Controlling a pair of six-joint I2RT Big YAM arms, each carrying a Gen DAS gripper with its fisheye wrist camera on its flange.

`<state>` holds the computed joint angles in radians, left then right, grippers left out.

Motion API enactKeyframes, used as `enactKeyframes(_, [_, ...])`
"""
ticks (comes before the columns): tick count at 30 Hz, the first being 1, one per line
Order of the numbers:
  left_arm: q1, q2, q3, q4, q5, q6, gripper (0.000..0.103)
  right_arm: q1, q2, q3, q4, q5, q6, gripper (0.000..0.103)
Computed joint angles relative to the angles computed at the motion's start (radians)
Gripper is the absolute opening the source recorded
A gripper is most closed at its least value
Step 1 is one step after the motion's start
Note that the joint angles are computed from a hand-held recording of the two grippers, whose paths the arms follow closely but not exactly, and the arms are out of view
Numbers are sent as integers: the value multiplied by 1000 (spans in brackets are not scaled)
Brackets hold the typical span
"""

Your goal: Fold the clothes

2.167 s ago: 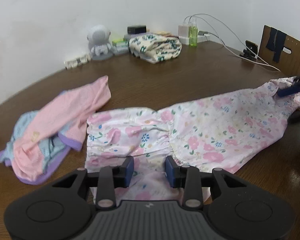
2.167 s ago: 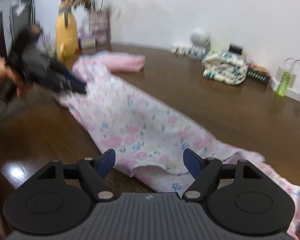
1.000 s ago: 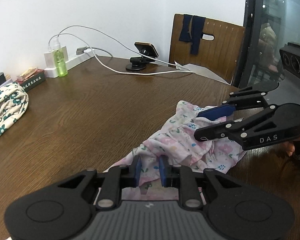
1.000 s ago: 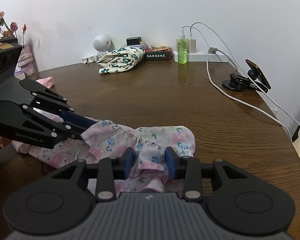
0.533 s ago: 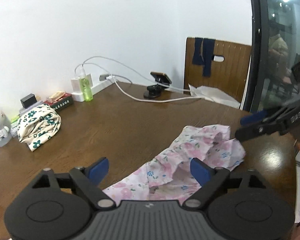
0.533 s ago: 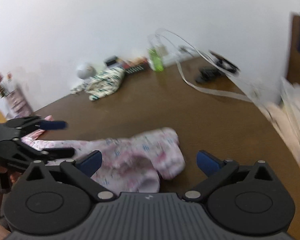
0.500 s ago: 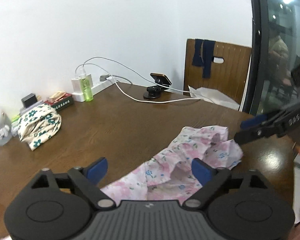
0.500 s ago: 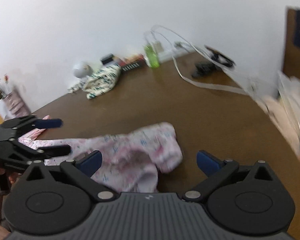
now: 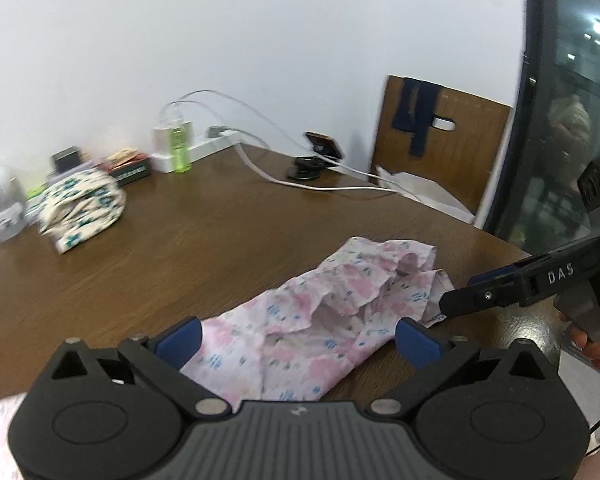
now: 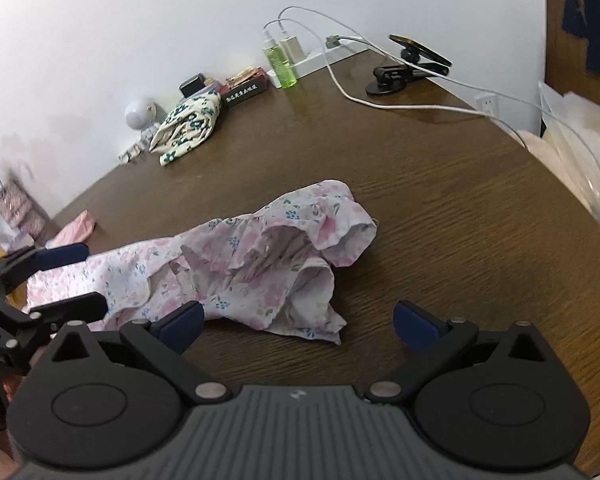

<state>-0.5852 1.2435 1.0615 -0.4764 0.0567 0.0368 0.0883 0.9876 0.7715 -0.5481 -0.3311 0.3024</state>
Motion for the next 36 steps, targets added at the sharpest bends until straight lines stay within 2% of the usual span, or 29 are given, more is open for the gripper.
enactKeyframes(1, [3,20,18,-3,24,32,92,-8,-4,-5,7,-12,25,103])
enactKeyframes(3, [0,74,64,-16,46,84,64,-19,-10,-16,34,-26,86,103])
enactKeyframes(4, [-2,100,83,-20,53,107,56,-22,-10,-18,42,-35,112,103])
enactKeyframes(6, [-7,151,122,-30,67,152,33,-27,-8,-23,56,-53,163,103])
enactKeyframes(9, [-14,226,183,-54,87,218,23,-14,1,-20,48,-45,213,102])
enactKeyframes(11, [-14,259,206,-75,99,244,19,-6,8,-19,50,-37,242,100])
enactKeyframes(13, [-14,282,215,-86,104,259,18,3,21,-11,56,-25,277,93])
enactKeyframes(15, [-9,284,206,-73,117,254,18,16,39,0,64,-6,306,78])
enactKeyframes(17, [-5,287,196,-59,130,249,18,28,60,8,88,10,340,75])
enactKeyframes(19, [-2,284,185,-44,138,245,18,41,83,16,114,29,374,67])
enactKeyframes(21, [-2,283,181,-32,138,240,18,46,108,21,147,35,422,50])
enactKeyframes(28, [7,278,160,4,161,211,18,56,157,23,226,42,500,35])
enactKeyframes(30, [13,278,161,2,175,202,18,57,157,14,241,52,516,24])
enactKeyframes(32, [18,279,164,-1,186,195,18,56,151,-1,261,62,529,19])
enactKeyframes(36, [18,279,164,0,186,195,18,64,136,-30,300,80,534,13])
